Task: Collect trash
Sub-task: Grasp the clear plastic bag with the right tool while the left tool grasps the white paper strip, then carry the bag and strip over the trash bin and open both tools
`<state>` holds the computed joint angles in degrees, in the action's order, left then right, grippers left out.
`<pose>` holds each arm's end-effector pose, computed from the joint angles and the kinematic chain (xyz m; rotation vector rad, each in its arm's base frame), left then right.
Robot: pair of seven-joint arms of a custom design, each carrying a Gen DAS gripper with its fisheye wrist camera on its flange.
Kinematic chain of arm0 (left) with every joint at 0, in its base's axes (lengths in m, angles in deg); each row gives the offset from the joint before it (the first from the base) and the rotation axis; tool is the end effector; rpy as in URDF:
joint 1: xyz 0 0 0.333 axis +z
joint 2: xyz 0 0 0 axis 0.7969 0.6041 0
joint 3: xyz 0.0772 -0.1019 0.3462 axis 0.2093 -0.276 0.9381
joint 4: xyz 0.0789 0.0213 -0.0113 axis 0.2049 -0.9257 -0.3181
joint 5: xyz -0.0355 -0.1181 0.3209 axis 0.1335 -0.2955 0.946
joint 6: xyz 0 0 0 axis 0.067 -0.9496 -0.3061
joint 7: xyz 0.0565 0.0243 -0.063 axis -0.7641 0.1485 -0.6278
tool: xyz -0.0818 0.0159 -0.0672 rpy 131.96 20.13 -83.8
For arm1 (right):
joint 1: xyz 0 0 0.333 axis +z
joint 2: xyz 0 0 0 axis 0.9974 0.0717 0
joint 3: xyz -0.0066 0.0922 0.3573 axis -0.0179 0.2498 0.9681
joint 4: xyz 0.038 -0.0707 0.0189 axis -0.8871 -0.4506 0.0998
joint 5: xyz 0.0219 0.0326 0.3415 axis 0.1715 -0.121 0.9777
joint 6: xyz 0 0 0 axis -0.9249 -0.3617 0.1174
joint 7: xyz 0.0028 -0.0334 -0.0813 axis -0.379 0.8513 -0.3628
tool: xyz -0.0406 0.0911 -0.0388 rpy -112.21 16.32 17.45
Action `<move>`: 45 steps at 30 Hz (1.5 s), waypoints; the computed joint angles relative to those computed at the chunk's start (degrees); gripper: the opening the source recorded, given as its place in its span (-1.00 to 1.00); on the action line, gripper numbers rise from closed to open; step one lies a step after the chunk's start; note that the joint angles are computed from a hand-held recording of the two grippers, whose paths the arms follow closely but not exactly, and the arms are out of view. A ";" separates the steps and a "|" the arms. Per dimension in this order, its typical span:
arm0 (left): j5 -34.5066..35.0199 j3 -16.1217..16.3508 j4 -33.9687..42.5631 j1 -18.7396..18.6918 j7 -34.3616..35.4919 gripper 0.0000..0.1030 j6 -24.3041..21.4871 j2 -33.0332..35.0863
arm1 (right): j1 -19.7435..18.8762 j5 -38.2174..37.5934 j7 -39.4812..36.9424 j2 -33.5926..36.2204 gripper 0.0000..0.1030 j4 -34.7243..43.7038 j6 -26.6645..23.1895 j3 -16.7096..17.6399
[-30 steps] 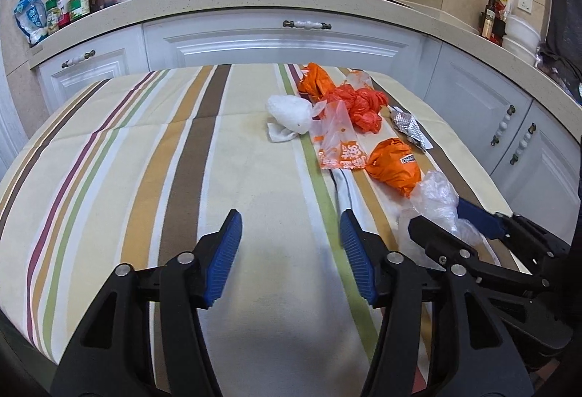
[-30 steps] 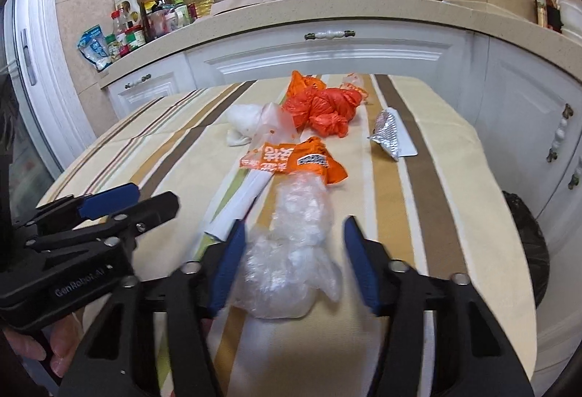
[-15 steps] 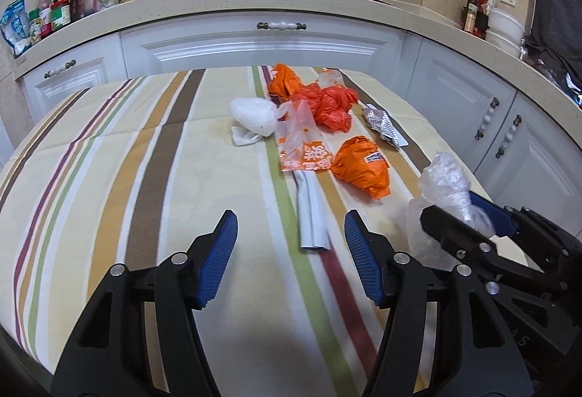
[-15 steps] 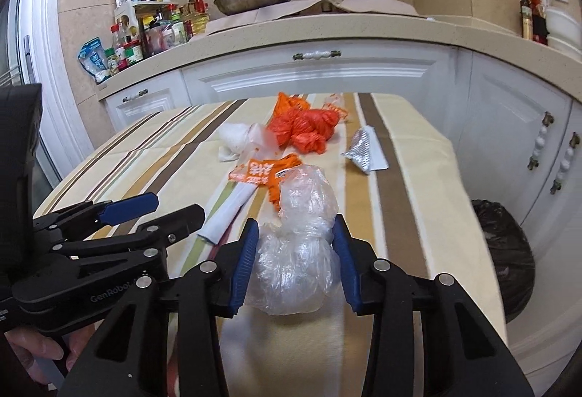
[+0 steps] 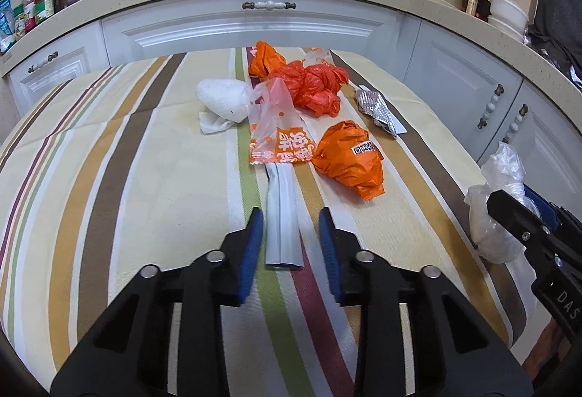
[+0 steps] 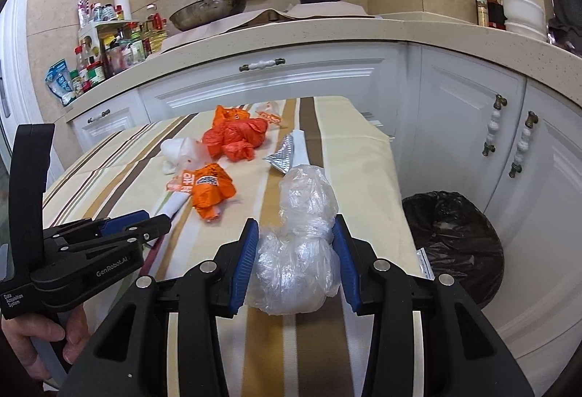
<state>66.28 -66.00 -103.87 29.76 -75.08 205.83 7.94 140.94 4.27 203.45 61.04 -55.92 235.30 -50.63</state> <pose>0.6110 -0.3032 0.4258 -1.8356 1.7113 -0.7978 0.6087 0.4820 0.4329 -1.7414 1.3845 -0.5860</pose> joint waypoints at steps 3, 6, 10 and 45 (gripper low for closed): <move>-2.22 -0.98 -0.11 0.85 2.17 -0.64 0.60 0.36 | -0.27 0.29 -0.03 -0.09 -0.19 -0.43 0.39 0.27; -1.61 0.13 -0.49 0.11 1.02 -0.70 1.42 0.08 | -0.80 0.66 -0.66 -0.16 -0.19 -0.69 0.81 0.91; -1.13 0.23 -1.60 -0.31 0.72 -0.74 1.30 -0.84 | -0.64 1.35 -1.01 -0.18 -0.19 -1.05 1.17 0.74; 2.60 -4.56 17.25 -3.87 10.08 -0.79 3.35 7.53 | 4.75 9.14 -0.85 -1.29 -0.19 -10.64 3.66 -13.85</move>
